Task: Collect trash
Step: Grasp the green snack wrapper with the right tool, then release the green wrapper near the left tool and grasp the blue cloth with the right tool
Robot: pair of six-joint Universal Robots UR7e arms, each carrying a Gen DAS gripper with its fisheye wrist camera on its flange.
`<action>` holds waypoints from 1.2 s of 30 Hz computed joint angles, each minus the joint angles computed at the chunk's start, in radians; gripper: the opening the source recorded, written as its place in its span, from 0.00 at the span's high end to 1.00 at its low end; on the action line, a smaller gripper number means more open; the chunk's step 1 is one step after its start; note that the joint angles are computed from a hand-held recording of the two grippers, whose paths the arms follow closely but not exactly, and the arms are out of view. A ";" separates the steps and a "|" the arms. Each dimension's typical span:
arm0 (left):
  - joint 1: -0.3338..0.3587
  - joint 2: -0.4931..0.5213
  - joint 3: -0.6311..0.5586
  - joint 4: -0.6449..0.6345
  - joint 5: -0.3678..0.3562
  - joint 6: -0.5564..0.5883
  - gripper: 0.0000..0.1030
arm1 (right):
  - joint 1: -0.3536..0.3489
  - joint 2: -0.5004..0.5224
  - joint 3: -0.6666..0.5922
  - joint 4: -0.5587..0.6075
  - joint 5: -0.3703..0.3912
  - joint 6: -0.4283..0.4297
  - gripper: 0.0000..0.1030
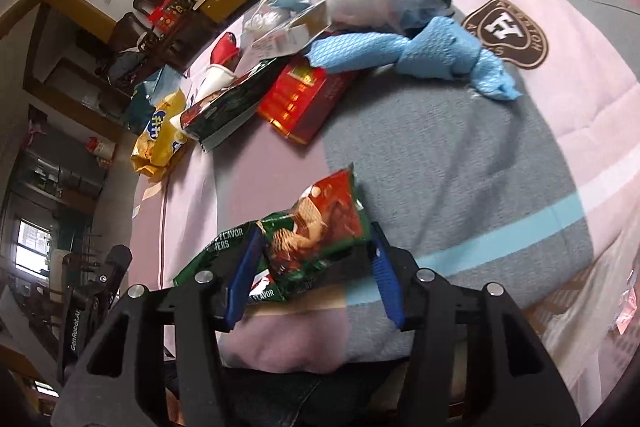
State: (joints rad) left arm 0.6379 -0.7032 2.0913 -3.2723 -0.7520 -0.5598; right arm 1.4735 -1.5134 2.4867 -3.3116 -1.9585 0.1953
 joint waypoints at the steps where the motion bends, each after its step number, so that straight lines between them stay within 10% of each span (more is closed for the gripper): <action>1: 0.000 0.001 0.000 -0.001 -0.001 0.000 0.07 | 0.007 0.011 -0.006 -0.002 -0.010 0.000 0.52; 8: 0.002 -0.001 0.001 -0.001 -0.006 -0.008 0.07 | 0.064 0.088 -0.076 -0.017 -0.029 -0.087 0.64; 14: 0.004 -0.002 0.002 0.000 -0.008 -0.007 0.07 | 0.102 0.109 -0.118 -0.037 -0.113 -0.115 0.32; 27: -0.004 -0.003 0.001 0.014 -0.010 -0.007 0.07 | 0.036 0.050 -0.093 -0.239 -0.390 -0.315 0.32; 36: -0.014 0.010 -0.010 0.028 -0.007 0.030 0.07 | -0.039 0.146 -0.183 -0.214 -0.398 -0.520 0.32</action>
